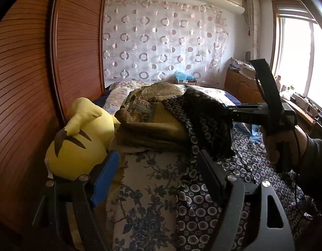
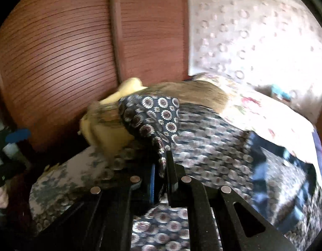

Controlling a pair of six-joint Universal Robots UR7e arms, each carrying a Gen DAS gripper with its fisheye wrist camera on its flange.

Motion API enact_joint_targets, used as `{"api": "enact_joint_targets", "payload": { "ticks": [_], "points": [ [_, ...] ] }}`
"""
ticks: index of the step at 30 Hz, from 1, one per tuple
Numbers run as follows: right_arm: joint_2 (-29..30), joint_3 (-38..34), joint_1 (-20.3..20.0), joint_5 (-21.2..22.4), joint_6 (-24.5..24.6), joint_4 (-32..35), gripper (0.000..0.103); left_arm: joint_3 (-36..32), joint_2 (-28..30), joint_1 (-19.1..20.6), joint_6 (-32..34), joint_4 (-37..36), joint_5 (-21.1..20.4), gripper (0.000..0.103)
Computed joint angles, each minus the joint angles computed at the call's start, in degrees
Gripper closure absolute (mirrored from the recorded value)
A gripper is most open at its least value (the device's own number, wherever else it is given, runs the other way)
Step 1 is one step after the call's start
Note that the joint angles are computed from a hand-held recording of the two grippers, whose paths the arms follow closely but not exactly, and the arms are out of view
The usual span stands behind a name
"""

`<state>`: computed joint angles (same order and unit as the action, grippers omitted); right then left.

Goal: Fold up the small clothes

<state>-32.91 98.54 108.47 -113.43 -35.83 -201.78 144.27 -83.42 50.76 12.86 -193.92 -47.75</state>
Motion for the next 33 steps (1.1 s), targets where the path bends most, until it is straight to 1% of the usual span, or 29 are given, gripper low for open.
{"api": "enact_joint_targets", "payload": {
  "ticks": [2,4,6,7,8,9,16,17,22,27,30,33],
  "points": [
    [-0.2,0.1,-0.4,-1.6,1.5,-0.4,0.095,0.0,0.2,0.0,-0.1,0.1,-0.3,0.025],
    [-0.8,1.1,-0.2,-3.4,1.8,-1.7,0.088,-0.2,0.7,0.1,-0.2,0.1,-0.3,0.026],
    [-1.4,1.8,-0.8,-3.2,2.3,-2.1,0.07,-0.3,1.0,0.3,-0.4,0.2,-0.8,0.026],
    [-2.0,2.6,-0.9,-3.3,2.7,-2.5,0.065,-0.5,1.2,0.5,-0.4,0.2,-1.2,0.026],
    [-2.6,3.4,-1.1,-3.3,2.7,-3.0,0.057,-0.5,1.3,0.5,-0.5,0.2,-1.4,0.026],
    [-3.1,4.1,-1.0,-3.6,2.7,-3.5,0.054,-0.5,1.5,0.4,-0.7,0.2,-1.5,0.026],
    [-9.4,14.6,-2.0,-4.0,2.4,-9.7,0.053,-1.0,3.8,-0.5,-1.0,-0.6,-2.8,0.026],
    [-10.4,15.9,-1.8,-4.6,2.7,-10.3,0.053,-1.2,4.2,-0.6,-1.0,-0.6,-3.2,0.026],
    [-15.1,25.5,-2.2,-8.0,3.5,-18.9,0.053,-2.4,7.2,-1.6,-0.8,-1.3,-4.1,0.025],
    [-18.4,32.4,-2.7,-11.5,4.4,-25.4,0.04,-3.5,10.1,-2.9,-0.8,-1.5,-5.6,0.026],
    [-20.0,36.0,-3.5,-13.8,4.9,-29.3,0.039,-4.3,12.3,-3.7,-1.0,-1.2,-6.4,0.025],
    [-21.6,38.6,-4.1,-15.8,6.3,-31.2,0.039,-5.1,14.2,-4.2,-1.0,-0.6,-7.3,0.025]
  ]
}}
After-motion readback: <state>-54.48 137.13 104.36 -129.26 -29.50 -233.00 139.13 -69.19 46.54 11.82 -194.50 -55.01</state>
